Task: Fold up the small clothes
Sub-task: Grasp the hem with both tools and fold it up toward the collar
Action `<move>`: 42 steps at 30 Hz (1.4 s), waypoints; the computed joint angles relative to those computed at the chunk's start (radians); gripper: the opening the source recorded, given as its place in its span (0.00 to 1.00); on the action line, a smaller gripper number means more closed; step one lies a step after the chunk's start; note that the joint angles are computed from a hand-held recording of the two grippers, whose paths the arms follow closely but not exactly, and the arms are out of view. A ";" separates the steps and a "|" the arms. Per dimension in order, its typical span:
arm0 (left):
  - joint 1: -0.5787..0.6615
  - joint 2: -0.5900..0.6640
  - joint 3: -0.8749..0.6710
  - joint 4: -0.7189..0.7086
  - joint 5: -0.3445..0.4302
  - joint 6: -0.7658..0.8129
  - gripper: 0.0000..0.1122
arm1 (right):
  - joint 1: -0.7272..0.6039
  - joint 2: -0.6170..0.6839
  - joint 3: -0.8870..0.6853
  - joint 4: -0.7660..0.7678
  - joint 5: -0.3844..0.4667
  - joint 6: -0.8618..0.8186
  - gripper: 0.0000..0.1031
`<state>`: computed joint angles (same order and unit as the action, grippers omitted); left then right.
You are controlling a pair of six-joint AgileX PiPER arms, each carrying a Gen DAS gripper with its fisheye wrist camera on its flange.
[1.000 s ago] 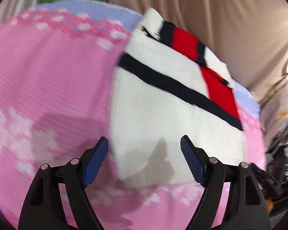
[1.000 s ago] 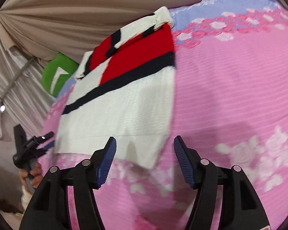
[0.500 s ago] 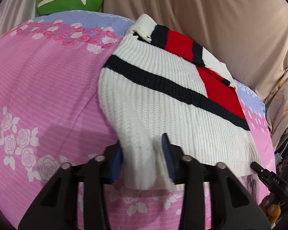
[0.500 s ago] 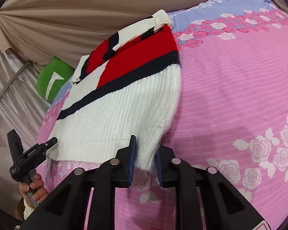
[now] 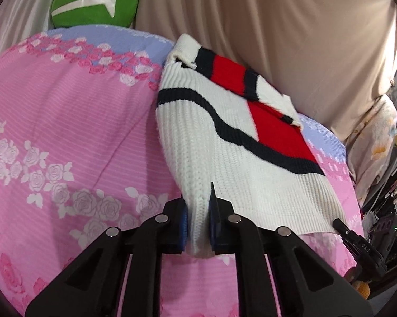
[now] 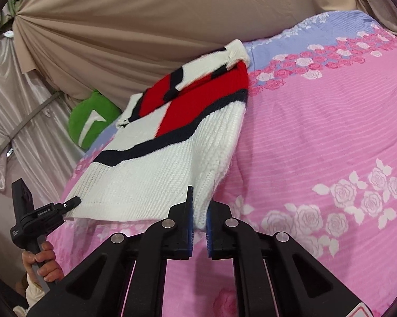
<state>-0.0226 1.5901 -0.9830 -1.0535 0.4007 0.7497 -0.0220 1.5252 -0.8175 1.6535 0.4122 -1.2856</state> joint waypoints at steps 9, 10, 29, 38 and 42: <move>0.081 -0.290 0.170 0.043 0.161 0.028 0.10 | -0.167 -0.315 0.232 -0.022 0.162 -0.057 0.06; 0.102 -0.333 0.191 0.040 0.188 0.045 0.10 | -0.192 -0.351 0.248 -0.049 0.192 -0.041 0.06; 0.051 -0.233 -0.135 0.140 0.093 -0.063 0.11 | -0.201 -0.196 -0.153 0.043 0.297 -0.050 0.06; -0.096 0.485 -0.835 0.856 0.161 -0.808 0.11 | -0.070 0.402 -0.786 -0.509 0.091 0.617 0.06; -0.101 0.616 -1.011 0.907 0.228 -0.860 0.12 | -0.065 0.572 -0.988 -0.663 0.107 0.842 0.06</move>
<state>-0.1234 2.2064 -1.9942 -0.1461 0.6288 -0.1100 -0.0869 2.0975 -1.8057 0.9901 0.5192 -0.4437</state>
